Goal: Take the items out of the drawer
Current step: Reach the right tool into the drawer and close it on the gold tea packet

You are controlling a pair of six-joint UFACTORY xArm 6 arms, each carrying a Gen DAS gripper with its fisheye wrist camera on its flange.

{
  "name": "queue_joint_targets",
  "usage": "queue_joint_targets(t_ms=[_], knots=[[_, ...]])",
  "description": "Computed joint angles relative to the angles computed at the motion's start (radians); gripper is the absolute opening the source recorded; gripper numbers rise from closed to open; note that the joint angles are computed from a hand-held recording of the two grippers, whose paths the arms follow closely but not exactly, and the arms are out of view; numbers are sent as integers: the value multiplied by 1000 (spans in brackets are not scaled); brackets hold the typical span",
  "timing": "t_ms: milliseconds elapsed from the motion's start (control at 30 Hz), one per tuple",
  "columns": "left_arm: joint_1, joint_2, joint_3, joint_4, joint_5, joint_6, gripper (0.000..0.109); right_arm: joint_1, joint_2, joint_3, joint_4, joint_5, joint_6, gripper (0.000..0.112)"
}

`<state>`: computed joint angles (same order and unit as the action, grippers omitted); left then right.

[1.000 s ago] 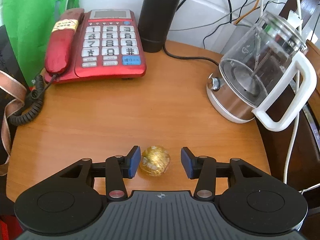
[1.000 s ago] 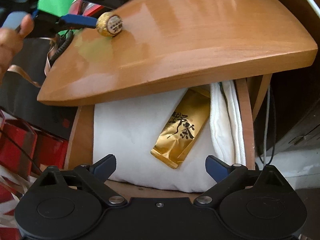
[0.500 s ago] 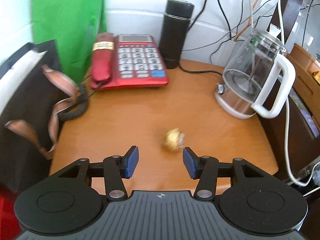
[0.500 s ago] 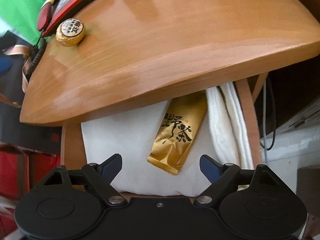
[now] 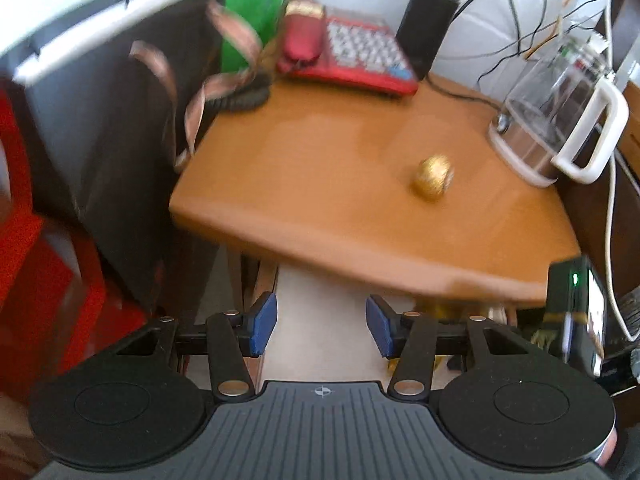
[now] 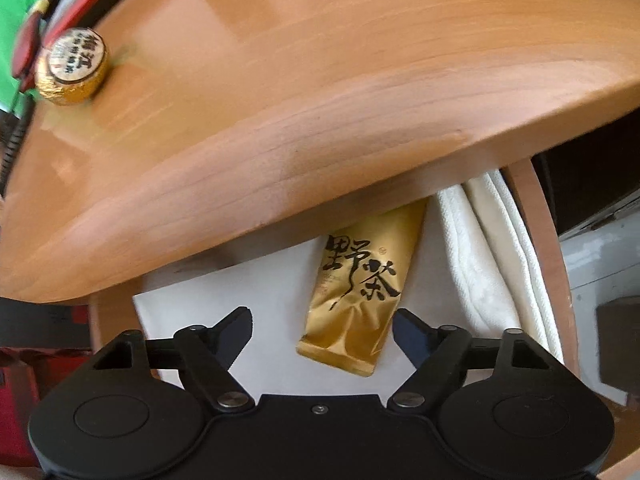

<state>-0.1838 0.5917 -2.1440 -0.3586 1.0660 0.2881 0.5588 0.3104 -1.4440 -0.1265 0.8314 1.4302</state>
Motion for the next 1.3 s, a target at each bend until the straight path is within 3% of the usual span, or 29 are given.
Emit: queue_joint_targets(t_ms=[367,500,667,1300], knots=[[25,-51,140,-31,3,57,52,3,119,-165,6,158,1,71],[27,-60,165,-37,11,70,52,2,151,-207,27,206,-14,61],[30,-65,178,-41,18,76,52,-1,155,-208,57,208,-56,50],[35,-51,160,-37,54,58,52,-7,174,-248,111,272,-336,50]])
